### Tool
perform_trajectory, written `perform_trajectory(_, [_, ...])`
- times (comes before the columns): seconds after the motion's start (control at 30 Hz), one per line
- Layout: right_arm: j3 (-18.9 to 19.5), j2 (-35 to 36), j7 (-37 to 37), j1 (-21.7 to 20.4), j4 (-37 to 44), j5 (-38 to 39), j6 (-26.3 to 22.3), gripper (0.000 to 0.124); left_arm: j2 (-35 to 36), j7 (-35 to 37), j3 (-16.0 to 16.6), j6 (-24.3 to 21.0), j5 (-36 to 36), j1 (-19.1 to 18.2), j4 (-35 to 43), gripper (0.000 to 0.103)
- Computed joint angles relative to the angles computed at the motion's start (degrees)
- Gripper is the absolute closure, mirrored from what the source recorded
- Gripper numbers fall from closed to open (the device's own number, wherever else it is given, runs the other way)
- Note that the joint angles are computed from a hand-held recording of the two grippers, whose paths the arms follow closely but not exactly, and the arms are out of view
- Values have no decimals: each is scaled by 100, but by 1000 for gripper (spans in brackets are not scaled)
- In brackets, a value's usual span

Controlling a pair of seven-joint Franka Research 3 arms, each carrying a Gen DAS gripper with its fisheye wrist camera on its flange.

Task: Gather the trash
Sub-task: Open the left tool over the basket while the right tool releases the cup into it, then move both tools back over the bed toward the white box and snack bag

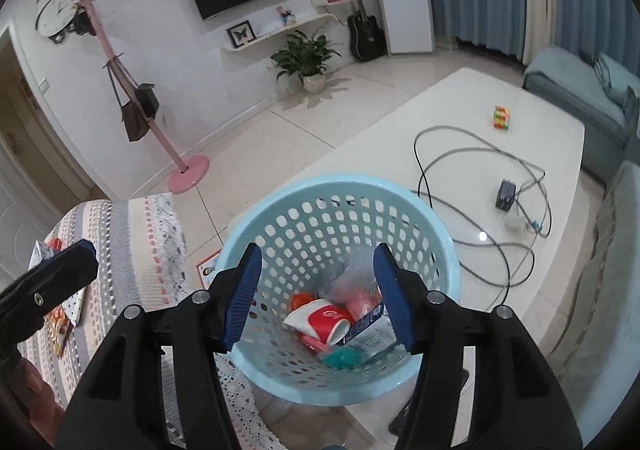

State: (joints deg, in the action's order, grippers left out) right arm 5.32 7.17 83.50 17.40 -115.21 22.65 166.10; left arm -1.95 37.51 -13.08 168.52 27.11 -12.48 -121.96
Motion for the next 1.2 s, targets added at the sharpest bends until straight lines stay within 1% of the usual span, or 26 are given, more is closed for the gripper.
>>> perform_trajectory(0.13, [135,-219,-447,4,-128,347,156,69,-320,-353,-54,10,368,71,-179,44])
perform_trajectory(0.2, [175,-337,-634,54,-190,487,243,69,-485,-560,-113,-1,584,142,-245,44])
perform_trajectory(0.43, [257,-673,-1276,315,-340,941,451,67,-1197,-1081,-325,66,969,452,-700,44])
perform_trajectory(0.5, [260,-748,-1427,399,-392,1033,510,66,-1451,-1200,-381,94,1028,560,-884,38])
perform_trajectory(0.57, [285,-808,-1362,492,-439,856,587,66,-1775,-1306,-411,177,1037,675,-1149,36])
perform_trajectory(0.63, [306,-822,-1021,550,-461,394,633,66,-2034,-1316,-416,146,956,750,-1338,36])
perform_trajectory(0.67, [325,-821,-1009,599,-451,339,631,66,-2194,-1316,-406,114,905,789,-1452,36])
perform_trajectory(0.73, [351,-812,-1218,707,-405,510,578,66,-2512,-1348,-412,59,827,898,-1689,36])
perform_trajectory(0.83, [428,-784,-1273,854,-339,425,548,66,-2976,-1332,-323,30,635,999,-2058,36])
perform_trajectory(0.93, [496,-711,-966,970,-286,-89,585,66,-3539,-1291,-136,-10,370,1058,-2539,36])
perform_trajectory(1.0, [549,-642,-998,1062,-197,-140,503,66,-3866,-1188,-18,-104,191,1066,-2789,36])
perform_trajectory(1.03, [562,-627,-1085,1089,-172,-72,463,66,-4062,-1142,32,-221,113,1099,-2922,36])
perform_trajectory(1.1, [616,-541,-1097,1188,-83,-154,375,66,-4390,-1008,108,-598,-29,1137,-3110,35])
perform_trajectory(1.2, [662,-380,-1047,1306,65,-311,222,66,-4706,-815,245,-854,-173,1203,-3352,35])
